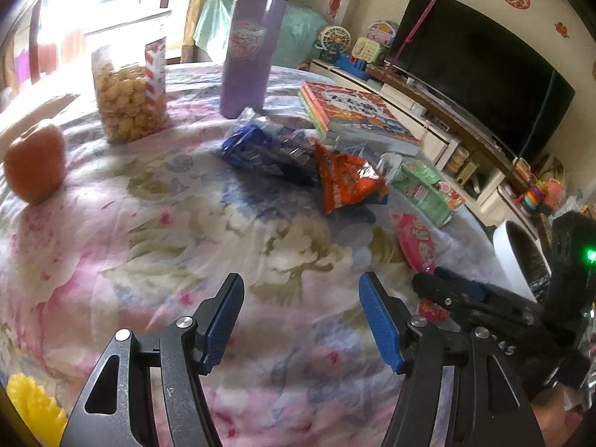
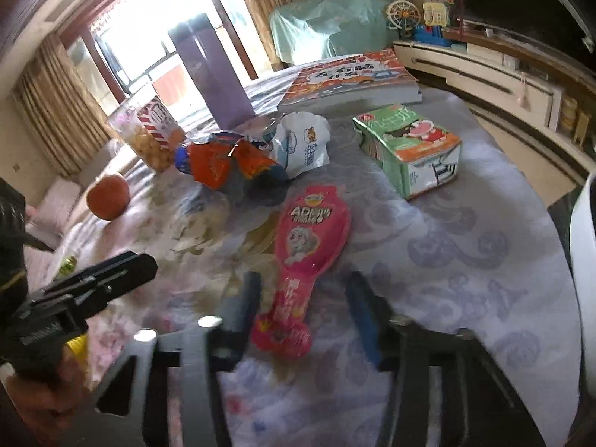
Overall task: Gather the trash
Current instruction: 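Grasp the orange snack bag with the left tool while the right tool grasps the pink lollipop, then lift the orange bag and pink lollipop and carry both over the bin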
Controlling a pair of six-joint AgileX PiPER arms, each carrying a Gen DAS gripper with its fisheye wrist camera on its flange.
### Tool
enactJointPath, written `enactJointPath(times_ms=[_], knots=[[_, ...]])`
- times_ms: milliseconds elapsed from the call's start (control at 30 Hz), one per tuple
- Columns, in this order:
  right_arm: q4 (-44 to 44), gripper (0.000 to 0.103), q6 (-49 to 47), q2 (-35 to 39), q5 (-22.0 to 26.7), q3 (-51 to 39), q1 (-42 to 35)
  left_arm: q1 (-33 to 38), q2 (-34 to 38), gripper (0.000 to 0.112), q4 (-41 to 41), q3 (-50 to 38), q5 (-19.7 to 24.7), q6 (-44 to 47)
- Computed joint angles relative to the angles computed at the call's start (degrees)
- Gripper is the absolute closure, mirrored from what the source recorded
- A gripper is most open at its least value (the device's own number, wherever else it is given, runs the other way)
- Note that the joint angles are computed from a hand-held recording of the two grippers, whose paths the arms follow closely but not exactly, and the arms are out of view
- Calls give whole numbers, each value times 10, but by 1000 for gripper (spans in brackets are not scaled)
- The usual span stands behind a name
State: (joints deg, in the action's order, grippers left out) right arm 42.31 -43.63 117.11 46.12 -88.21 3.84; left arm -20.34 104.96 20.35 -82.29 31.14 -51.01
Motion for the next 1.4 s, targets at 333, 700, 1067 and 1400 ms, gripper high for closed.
enactJointPath(times_ms=[333, 700, 1067, 1400], knots=[[63, 85, -66, -26, 55, 48, -85, 1, 100, 49, 1, -145, 11, 2], [97, 85, -92, -44, 61, 91, -116, 18, 219, 85, -18, -295, 47, 13], [104, 85, -98, -55, 62, 102, -121, 10, 96, 90, -54, -86, -64, 34], [69, 76, -74, -62, 35, 101, -99, -4, -3, 90, -216, 67, -113, 174]])
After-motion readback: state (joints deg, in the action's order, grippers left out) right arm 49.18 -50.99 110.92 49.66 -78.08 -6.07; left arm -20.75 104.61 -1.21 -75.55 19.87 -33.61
